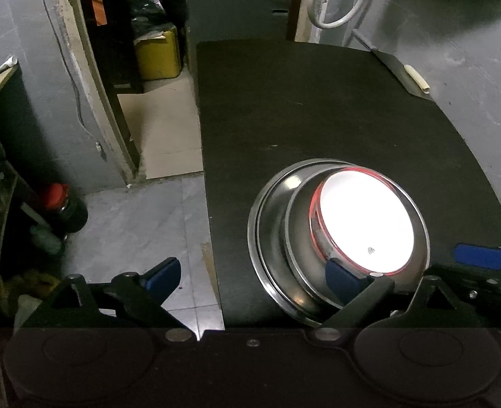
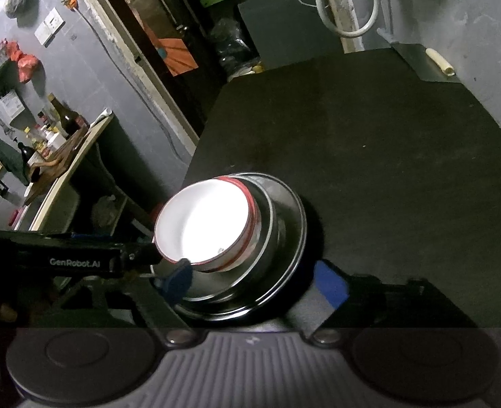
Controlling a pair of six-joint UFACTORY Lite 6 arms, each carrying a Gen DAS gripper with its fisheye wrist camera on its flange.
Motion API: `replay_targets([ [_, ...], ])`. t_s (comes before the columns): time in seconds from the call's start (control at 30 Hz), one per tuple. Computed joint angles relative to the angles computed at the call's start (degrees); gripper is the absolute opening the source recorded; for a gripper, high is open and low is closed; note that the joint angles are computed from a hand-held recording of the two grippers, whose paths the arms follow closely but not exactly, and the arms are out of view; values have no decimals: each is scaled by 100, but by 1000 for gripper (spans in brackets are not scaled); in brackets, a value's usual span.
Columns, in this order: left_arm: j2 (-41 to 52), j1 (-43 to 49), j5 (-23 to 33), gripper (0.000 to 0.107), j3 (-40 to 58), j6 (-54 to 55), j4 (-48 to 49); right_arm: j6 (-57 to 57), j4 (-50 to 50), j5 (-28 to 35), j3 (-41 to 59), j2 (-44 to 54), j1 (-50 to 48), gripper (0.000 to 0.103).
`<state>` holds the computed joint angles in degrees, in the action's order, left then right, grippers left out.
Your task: Organize plates and bowls
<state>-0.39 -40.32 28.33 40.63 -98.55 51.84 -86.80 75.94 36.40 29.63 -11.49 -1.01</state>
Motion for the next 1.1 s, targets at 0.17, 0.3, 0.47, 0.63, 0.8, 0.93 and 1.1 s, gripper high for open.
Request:
replay_targets([
  [0.17,-86,2,11,94,-77,-123,33,-180,269,28,-105,-150,-177,103],
  [0.3,-301,-50,-13,102,-286,-699,446,-204,370,-36,-176,-261,-255,103],
  [0.47,-711,-169,-14,102,-695,-2184,1380,-238,466,-118,-321,-477,-301,103],
  [0.63,-681,-305,171,102,-702,-2748,1635,-269,455,-201,-424,-649,-270,103],
  [0.8,-448,-856,936,102,-518,-3263,2000,-420,582,-343,-549,-842,-181,103],
  [0.93,-248,-1169,1544,102,-281,-3426,2065,-457,633,-438,-605,-993,-127,103],
  [1.1,-68,-1407,2185,102,102,-3001,1768,-466,511,-267,-607,-1066,-316,103],
])
